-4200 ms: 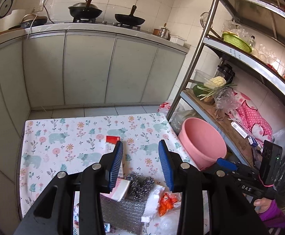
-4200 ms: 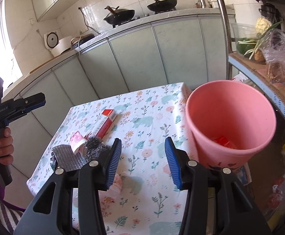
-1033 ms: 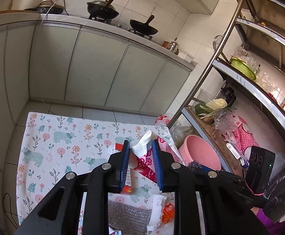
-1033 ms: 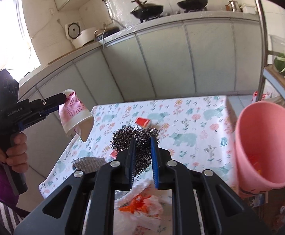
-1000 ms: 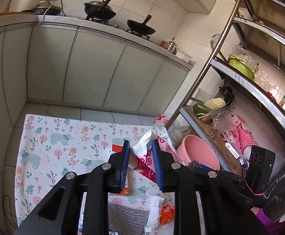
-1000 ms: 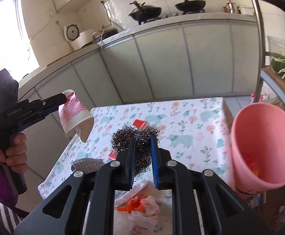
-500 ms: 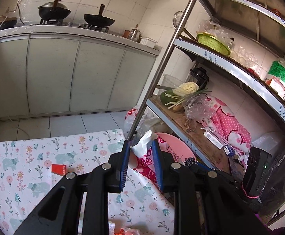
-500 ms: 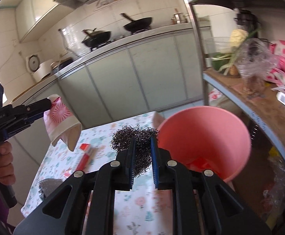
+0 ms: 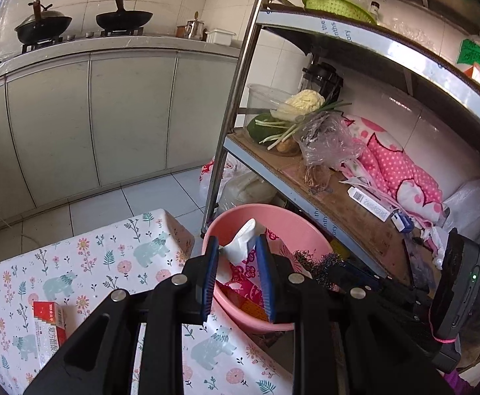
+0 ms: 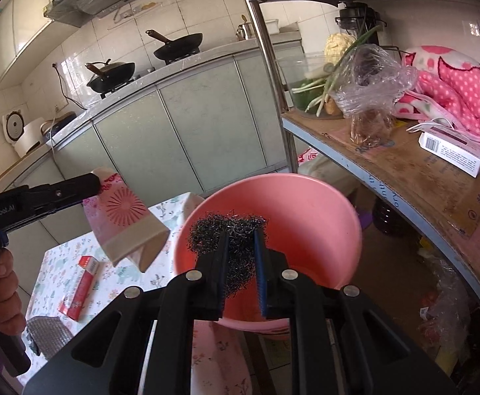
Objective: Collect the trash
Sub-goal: 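Open the right gripper over the bucket while the left gripper drops the paper cup in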
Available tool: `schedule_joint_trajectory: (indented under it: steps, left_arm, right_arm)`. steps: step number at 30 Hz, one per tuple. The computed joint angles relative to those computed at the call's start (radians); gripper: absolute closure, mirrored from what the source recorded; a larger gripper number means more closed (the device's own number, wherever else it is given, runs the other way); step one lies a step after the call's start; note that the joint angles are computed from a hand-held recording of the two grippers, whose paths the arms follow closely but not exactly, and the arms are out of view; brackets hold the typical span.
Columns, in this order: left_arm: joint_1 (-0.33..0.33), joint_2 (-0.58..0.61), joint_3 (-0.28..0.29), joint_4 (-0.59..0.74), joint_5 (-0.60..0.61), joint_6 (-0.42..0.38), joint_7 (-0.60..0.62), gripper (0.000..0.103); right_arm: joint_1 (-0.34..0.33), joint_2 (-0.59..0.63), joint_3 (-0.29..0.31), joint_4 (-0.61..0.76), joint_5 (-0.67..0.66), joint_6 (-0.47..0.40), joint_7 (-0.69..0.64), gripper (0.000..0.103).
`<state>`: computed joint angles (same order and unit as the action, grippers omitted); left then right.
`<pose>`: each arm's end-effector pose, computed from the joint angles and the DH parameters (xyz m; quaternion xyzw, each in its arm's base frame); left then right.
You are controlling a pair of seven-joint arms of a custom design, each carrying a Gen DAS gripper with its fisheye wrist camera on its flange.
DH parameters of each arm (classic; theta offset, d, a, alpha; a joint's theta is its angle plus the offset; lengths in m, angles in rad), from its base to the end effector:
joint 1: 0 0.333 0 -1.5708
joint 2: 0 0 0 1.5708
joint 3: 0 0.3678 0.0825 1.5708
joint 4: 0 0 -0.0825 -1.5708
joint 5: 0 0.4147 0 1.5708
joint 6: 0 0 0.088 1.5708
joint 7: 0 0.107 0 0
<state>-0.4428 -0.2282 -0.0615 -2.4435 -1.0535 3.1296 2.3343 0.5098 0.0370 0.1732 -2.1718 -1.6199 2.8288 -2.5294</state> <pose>0.4650 -0.1722 0.4969 -0.5586 0.7007 -0.4101 0.1698 0.4186 0.4050 0.4387 -0.6104 0.6368 -0.2073 0.4231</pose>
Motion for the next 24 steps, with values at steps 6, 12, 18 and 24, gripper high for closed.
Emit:
schedule_joint_trajectory:
  steps: [6,12,18,24]
  left_arm:
    - [0.034,0.083,-0.049,0.035,0.049,0.000,-0.063,0.081]
    - [0.079,0.129,-0.098,0.044,0.135,0.000,-0.145,0.080]
    - [0.087,0.143,-0.111,0.048,0.129,0.010,-0.151,0.080]
    - [0.075,0.134,-0.099,0.054,0.053,-0.008,-0.101,0.077]
  right_arm:
    - [0.001,0.029,-0.006,0.005,0.042,-0.011,-0.061,0.088]
    - [0.002,0.050,-0.017,0.009,0.064,0.002,-0.082,0.088]
    - [0.007,0.066,-0.023,0.018,0.066,0.009,-0.086,0.087]
    - [0.010,0.067,-0.027,0.018,0.081,0.008,-0.099,0.085]
